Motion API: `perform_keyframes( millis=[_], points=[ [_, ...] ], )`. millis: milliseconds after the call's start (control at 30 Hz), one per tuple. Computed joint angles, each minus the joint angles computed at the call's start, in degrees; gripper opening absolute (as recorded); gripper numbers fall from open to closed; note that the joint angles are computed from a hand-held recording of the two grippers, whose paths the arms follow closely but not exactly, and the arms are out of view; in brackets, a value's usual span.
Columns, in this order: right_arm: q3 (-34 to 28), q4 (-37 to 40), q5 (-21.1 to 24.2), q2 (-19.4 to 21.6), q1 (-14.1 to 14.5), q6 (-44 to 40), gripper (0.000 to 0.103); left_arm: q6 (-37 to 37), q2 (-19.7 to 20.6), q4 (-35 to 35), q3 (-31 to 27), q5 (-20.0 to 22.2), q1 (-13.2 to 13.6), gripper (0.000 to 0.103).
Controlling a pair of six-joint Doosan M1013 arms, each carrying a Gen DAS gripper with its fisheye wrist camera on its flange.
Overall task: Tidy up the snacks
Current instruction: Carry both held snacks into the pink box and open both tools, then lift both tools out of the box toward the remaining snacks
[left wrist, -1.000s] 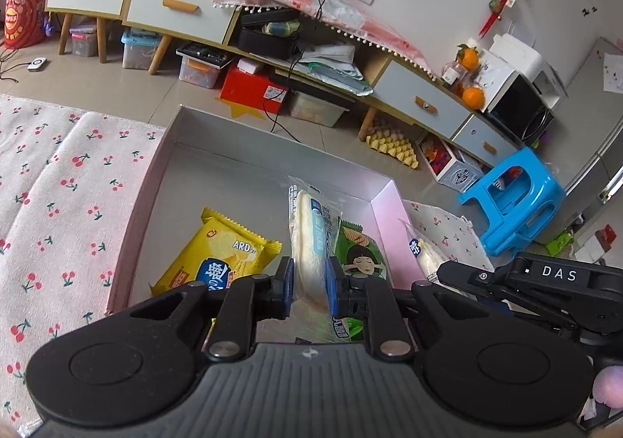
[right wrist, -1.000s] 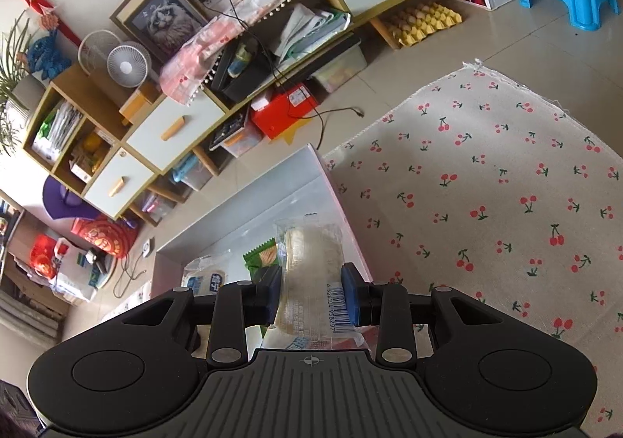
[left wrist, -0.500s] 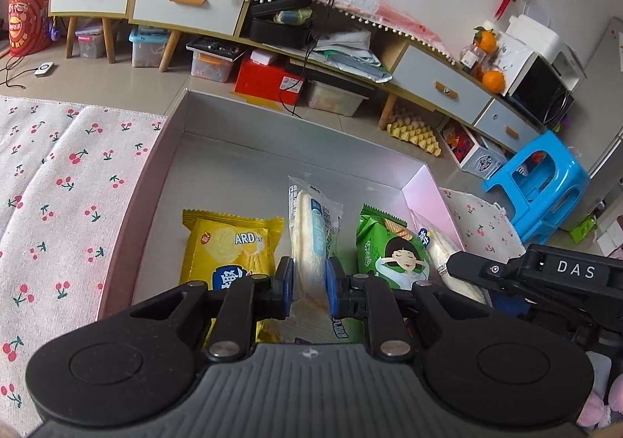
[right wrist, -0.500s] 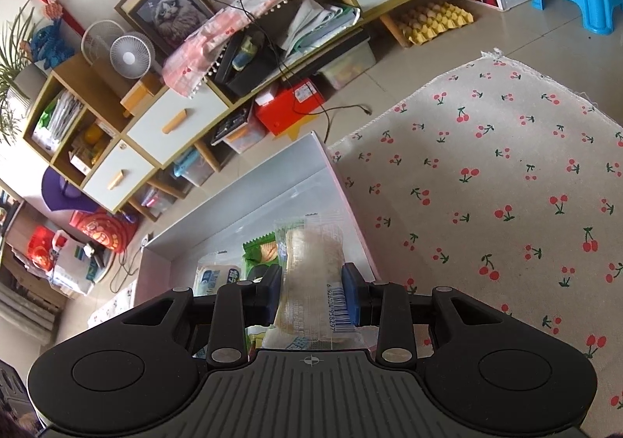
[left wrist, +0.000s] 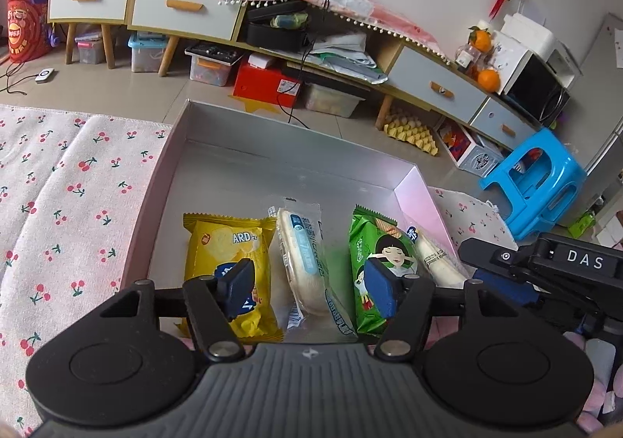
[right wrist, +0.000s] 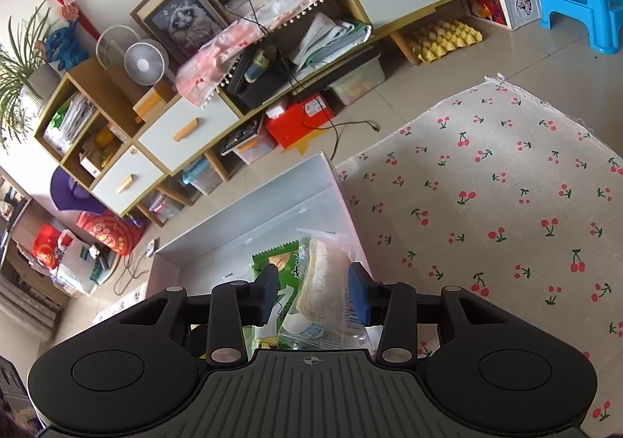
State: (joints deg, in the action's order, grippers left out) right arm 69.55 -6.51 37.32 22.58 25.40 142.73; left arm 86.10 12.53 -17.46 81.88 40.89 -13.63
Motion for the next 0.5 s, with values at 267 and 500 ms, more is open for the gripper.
perform_keyframes(
  millis=[267, 500],
  points=[
    [0.37, 6.37, 1.29, -1.37, -0.52, -8.24, 0.059, -1.06, -0.97, 2.46, -0.21, 2.63, -0.05, 0.074],
    [0.45, 8.55, 4.73, -2.57, -0.21, -14.81, 0.076, -1.6, -1.9, 6.37, -0.47, 5.41, -0.56, 0.091]
  ],
)
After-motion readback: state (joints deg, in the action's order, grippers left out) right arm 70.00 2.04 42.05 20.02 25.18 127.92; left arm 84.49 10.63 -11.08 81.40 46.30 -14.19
